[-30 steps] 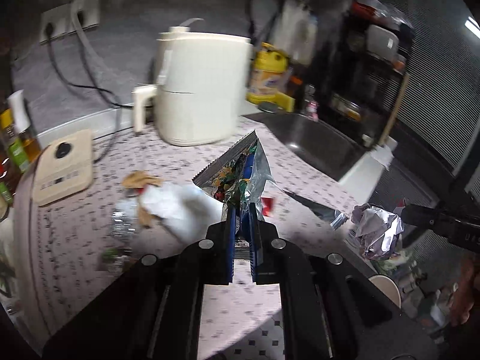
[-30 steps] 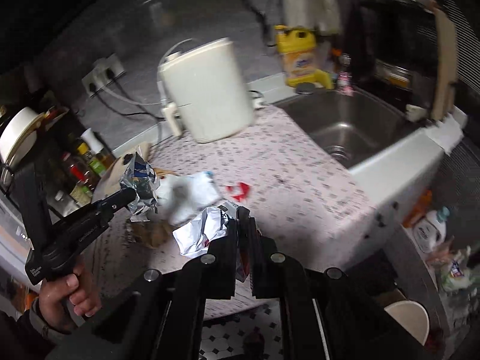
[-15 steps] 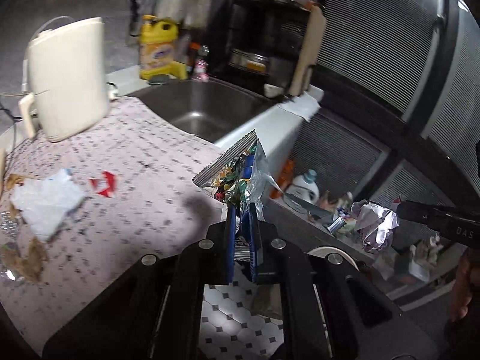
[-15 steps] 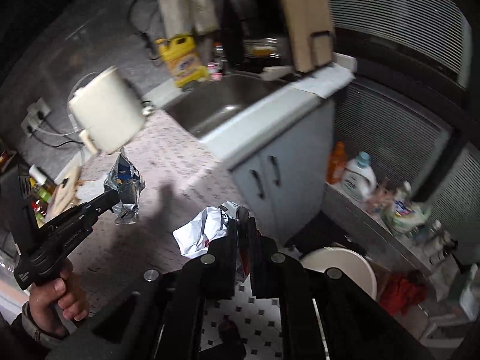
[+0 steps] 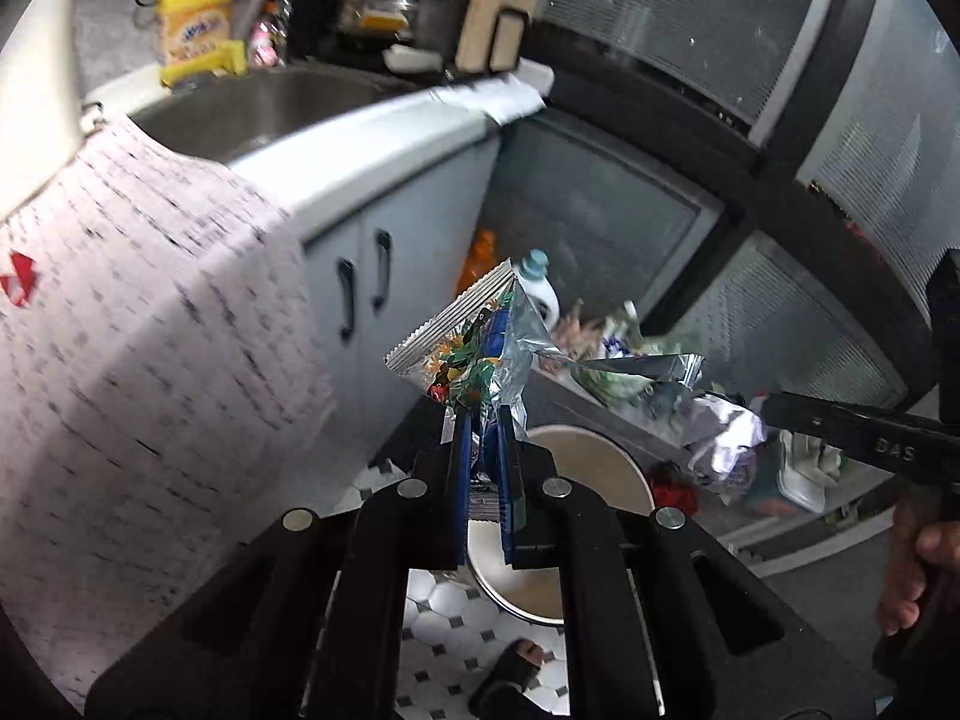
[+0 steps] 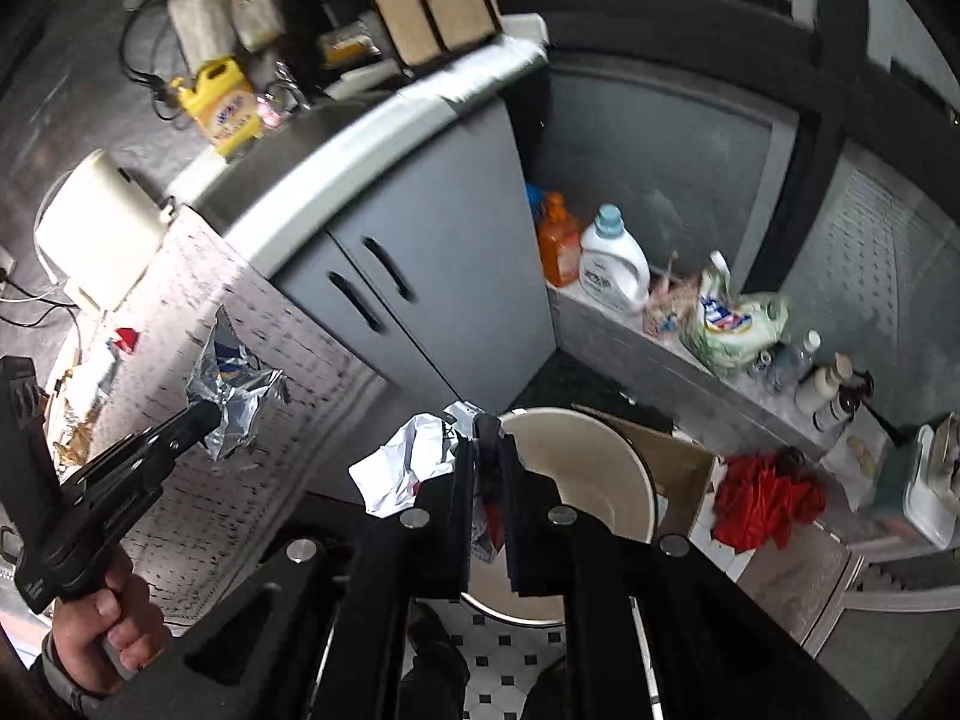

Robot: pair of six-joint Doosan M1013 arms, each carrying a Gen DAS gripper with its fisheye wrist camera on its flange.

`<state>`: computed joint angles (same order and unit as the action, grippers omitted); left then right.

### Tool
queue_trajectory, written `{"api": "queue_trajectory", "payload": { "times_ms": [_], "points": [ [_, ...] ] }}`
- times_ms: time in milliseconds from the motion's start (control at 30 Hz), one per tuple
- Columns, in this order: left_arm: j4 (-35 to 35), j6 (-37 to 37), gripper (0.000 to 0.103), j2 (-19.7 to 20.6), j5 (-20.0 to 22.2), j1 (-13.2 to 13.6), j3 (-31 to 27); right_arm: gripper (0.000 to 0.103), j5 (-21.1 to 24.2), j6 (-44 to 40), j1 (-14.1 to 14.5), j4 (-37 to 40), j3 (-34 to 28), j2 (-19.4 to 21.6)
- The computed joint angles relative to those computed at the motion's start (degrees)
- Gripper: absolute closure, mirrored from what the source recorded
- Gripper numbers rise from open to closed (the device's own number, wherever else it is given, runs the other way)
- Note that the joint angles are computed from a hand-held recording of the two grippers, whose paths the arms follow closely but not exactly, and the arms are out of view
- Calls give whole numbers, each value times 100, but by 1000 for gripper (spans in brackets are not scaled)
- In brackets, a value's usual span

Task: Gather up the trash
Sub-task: 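Carry both held items down to the white bin on the floor, then open the right tool over the bin while the left tool releases the wrapper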

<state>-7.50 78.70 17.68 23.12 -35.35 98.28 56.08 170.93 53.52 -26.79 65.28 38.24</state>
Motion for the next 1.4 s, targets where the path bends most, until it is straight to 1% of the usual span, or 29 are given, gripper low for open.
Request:
{"api": "queue_trajectory", "payload": {
  "times_ms": [33,67,100,233,367,433,533,633,700,733,767,800,833,900,1000,1067,1233,1400],
  "points": [
    [-20,17,94,41,36,-31,-16,72,-29,7,-26,66,71,-14],
    [-65,66,94,79,74,-50,-34,53,-106,68,-41,84,157,-35],
    [-102,112,94,120,113,-73,-52,47,-187,193,-44,43,279,-81],
    [-208,263,94,262,231,-146,-119,48,-280,186,-68,111,527,-185],
    [-534,588,94,395,312,-209,-187,47,-219,505,-34,21,787,-350],
    [-830,881,94,466,366,-236,-242,47,-186,665,-16,-47,906,-434],
    [-1454,1555,94,603,563,-271,-379,46,-93,872,11,-166,1032,-541],
    [-1743,1969,94,719,764,-324,-521,43,10,1106,41,-317,1135,-636],
    [-1916,2181,90,762,873,-344,-586,42,54,1252,60,-427,1197,-693],
    [-1993,2260,82,775,917,-349,-610,41,73,1309,65,-469,1222,-717],
    [-2078,2333,65,772,925,-351,-607,40,90,1377,71,-510,1244,-738],
    [-2214,2445,55,757,887,-349,-585,38,87,1418,70,-532,1267,-757],
    [-2273,2503,43,731,818,-353,-548,37,75,1448,65,-551,1291,-777],
    [-2302,2557,39,703,772,-354,-527,35,76,1504,73,-605,1308,-796],
    [-2071,2320,38,664,788,-338,-537,34,11,1518,70,-608,1308,-800],
    [-1935,2149,33,600,729,-307,-511,34,-34,1500,70,-597,1278,-783],
    [-1338,1544,28,369,557,-204,-392,30,-170,1314,68,-622,1063,-673],
    [-648,831,24,81,411,-35,-207,27,-353,982,60,-592,665,-477]
  ]
}}
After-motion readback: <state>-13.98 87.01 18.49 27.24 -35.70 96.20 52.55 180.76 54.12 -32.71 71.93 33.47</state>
